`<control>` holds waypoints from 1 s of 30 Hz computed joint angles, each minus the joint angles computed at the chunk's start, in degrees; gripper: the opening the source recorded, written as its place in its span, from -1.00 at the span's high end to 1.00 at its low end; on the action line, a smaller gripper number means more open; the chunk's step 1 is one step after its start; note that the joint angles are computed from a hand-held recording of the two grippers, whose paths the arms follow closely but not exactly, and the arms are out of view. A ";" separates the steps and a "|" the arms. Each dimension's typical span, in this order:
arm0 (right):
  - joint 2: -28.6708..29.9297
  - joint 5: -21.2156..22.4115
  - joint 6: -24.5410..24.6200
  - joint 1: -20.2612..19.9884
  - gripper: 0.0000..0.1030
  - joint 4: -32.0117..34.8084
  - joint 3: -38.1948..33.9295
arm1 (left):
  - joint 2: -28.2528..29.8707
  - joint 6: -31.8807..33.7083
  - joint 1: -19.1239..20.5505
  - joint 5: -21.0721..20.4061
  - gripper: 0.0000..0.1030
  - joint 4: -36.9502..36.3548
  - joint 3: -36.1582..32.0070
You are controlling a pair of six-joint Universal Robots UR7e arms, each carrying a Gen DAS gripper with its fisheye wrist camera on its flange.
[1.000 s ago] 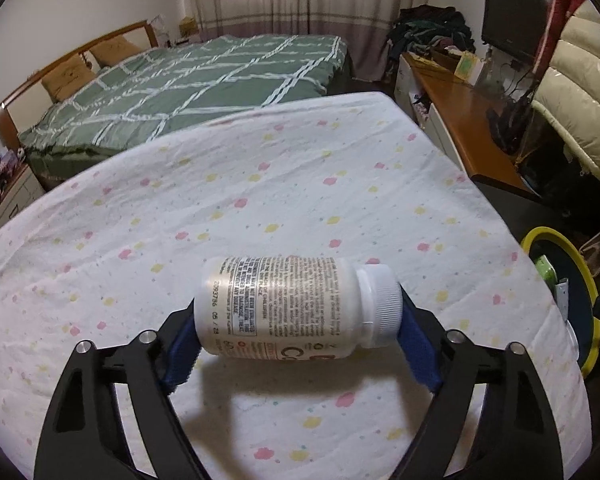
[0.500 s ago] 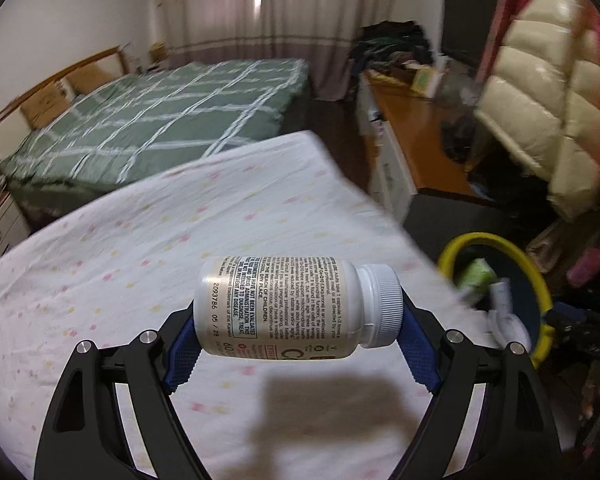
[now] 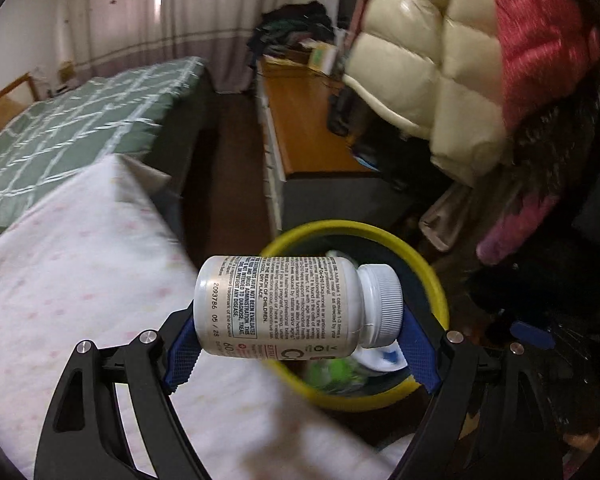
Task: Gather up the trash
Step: 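Carry the white pill bottle to the yellow bin and drop it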
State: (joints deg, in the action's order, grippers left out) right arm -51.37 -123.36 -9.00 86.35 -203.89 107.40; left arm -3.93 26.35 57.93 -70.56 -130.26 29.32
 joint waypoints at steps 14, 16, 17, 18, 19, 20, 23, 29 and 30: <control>-2.67 2.04 1.43 -2.21 -0.18 -3.10 4.13 | 12.32 -1.55 -0.43 1.31 -0.74 9.53 -17.90; -2.62 1.99 1.45 -2.18 -0.18 -2.90 4.02 | 9.30 -1.47 -0.35 0.72 -0.74 6.65 -13.02; -2.48 1.92 1.42 -2.05 -0.18 -2.83 3.87 | 7.47 -1.35 -0.34 0.23 -0.74 4.70 -9.94; -2.46 1.92 1.31 -1.92 -0.18 -2.84 3.82 | 4.62 -1.04 -0.33 -0.58 -0.74 1.45 -5.19; -2.26 1.84 1.08 -1.61 -0.18 -2.75 3.51 | 2.73 -0.81 -0.28 -1.13 -0.75 -0.84 -2.08; -2.11 1.79 0.92 -1.45 -0.18 -2.54 3.18 | 0.48 -0.58 -0.20 -1.77 -0.76 -3.57 1.48; -1.24 1.46 -0.23 -0.33 -0.19 -2.11 1.92 | -6.74 -0.71 0.55 -3.70 -0.81 -11.87 11.86; 1.27 0.47 -3.25 2.66 -0.19 -1.21 -1.38 | -19.00 -1.23 2.91 -2.88 -0.84 -24.50 27.08; 1.73 0.19 -3.67 3.21 -0.20 -1.06 -1.98 | -20.81 -1.60 3.33 -2.36 -0.85 -26.35 29.21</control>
State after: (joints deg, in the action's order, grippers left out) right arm -49.64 -123.17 -12.67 89.55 -204.95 105.42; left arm -24.74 24.76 61.26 -72.93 -156.60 58.53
